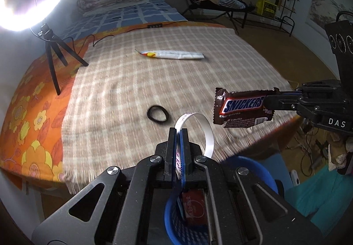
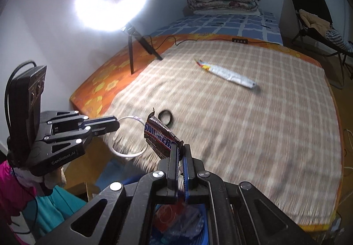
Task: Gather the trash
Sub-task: 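Carry the wristband and Snickers wrapper over the blue basket with both tools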
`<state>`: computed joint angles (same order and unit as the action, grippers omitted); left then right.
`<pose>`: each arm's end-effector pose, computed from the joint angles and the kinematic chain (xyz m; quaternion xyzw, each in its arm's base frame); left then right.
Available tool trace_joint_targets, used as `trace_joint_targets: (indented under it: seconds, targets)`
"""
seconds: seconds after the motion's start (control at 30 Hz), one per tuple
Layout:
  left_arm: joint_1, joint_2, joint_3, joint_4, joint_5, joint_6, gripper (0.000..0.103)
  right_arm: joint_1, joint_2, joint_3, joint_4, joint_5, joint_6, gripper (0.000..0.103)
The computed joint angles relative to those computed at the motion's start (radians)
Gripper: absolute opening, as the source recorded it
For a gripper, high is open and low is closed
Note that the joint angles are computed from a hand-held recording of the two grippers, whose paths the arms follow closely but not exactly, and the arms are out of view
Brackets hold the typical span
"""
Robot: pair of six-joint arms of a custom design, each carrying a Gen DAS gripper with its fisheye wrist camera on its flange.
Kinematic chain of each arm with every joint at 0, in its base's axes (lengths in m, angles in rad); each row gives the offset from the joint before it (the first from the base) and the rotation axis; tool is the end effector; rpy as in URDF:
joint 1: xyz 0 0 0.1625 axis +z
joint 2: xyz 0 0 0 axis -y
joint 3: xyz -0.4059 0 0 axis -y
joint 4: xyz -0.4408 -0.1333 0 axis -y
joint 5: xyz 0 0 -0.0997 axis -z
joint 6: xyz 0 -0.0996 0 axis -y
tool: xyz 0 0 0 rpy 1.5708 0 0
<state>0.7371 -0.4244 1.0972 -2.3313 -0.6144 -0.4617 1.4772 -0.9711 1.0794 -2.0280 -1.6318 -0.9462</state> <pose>-0.4621 -0.7094 0.0065 0.1442 0.8754 -0.3084 0.3431 0.0524 -0.8034 0.3906 0.4022 -0.8985 0.1356 0.1123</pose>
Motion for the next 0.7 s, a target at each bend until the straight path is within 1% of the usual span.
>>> trace_joint_targets:
  seconds: [0.2, 0.37, 0.5, 0.7]
  targets:
    - [-0.007, -0.024, 0.067, 0.016, -0.038, -0.051, 0.0, -0.021, -0.062, 0.099, -0.021, -0.024, -0.019, 0.001]
    - [-0.004, -0.031, 0.105, 0.046, -0.079, -0.093, 0.0, -0.04, -0.098, 0.171, -0.04, -0.061, -0.035, 0.001]
    - [-0.002, -0.035, 0.131, 0.063, -0.108, -0.115, 0.0, -0.053, -0.113, 0.207, -0.05, -0.087, -0.045, 0.001]
    - [0.002, -0.026, 0.137, 0.093, -0.146, -0.13, 0.001, -0.072, -0.127, 0.251, -0.058, -0.129, -0.055, 0.001]
